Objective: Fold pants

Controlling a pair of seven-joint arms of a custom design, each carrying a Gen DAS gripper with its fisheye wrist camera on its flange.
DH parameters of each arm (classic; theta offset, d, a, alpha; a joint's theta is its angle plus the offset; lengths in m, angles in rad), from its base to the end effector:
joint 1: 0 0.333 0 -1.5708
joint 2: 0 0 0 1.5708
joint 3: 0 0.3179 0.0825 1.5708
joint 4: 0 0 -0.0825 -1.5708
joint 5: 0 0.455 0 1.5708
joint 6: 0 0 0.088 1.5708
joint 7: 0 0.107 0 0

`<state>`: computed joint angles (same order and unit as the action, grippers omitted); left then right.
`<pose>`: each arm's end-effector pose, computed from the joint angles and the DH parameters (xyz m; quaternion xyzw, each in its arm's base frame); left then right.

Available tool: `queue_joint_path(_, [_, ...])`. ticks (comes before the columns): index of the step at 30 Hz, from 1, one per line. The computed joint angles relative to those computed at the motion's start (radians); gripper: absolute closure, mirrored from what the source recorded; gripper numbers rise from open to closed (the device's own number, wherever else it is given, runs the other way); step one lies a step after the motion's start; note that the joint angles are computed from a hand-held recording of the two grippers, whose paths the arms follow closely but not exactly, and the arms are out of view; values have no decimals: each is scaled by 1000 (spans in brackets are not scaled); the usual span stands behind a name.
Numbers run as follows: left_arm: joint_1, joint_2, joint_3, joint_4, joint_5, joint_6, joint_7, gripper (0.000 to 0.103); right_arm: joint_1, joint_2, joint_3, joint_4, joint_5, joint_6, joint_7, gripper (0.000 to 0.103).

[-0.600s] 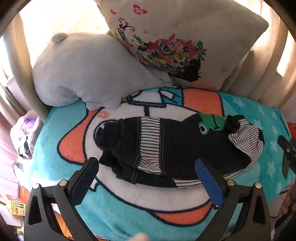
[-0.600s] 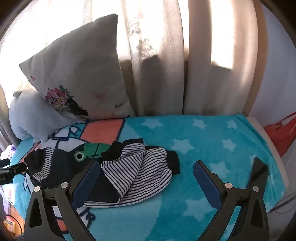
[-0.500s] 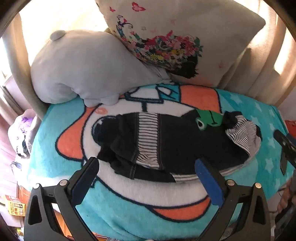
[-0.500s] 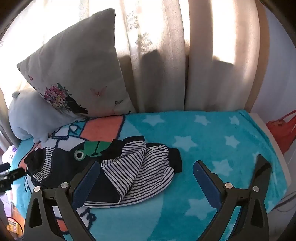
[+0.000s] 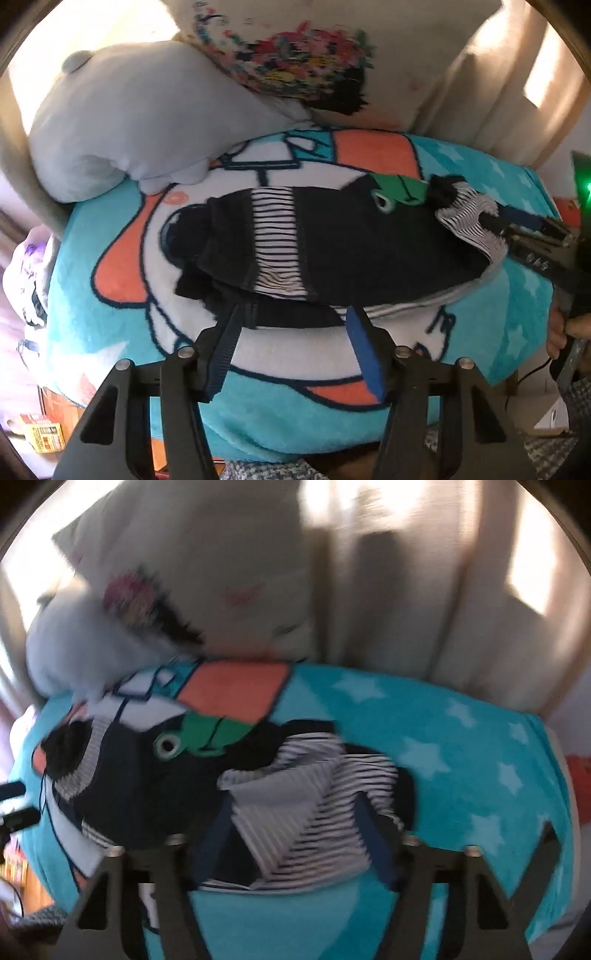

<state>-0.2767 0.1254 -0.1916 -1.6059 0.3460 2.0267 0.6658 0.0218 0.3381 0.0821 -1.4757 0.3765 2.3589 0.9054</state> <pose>0.6358 -0.2922 0.5745 -0.7967 0.5661 -0.1308 0.1663 0.7717 0.0762 0.5320 -0.8304 0.4582 -0.1465 0.2810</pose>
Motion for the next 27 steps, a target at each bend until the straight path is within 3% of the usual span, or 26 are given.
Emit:
queue_joint_path(2, [7, -24, 6, -29, -2, 16, -31, 44, 12, 8, 8, -11, -12, 19, -20, 49])
queue_joint_path(9, [29, -77, -4, -96, -9, 23, -104, 44, 24, 110, 22, 93, -60, -54, 19, 50])
queue_joint_path(10, [31, -83, -6, -106, -10, 27, -110, 44, 27, 132, 24, 124, -67, -68, 17, 54])
queue_joint_path(11, [34, -84, -8, -107, -11, 24, -117, 44, 28, 144, 25, 137, -74, -77, 13, 74])
queue_joint_path(14, [37, -92, -12, -121, -6, 28, -144, 44, 17, 180, 25, 201, -57, -132, 59, 94])
queue_joint_path(21, [46, -92, -15, -133, -13, 68, -190, 44, -72, 134, 10, 163, 73, -92, 170, 94])
queue_joint_path(27, [44, -67, -13, -105, -10, 70, -189, 44, -93, 147, -45, 142, 19, -91, 357, 89])
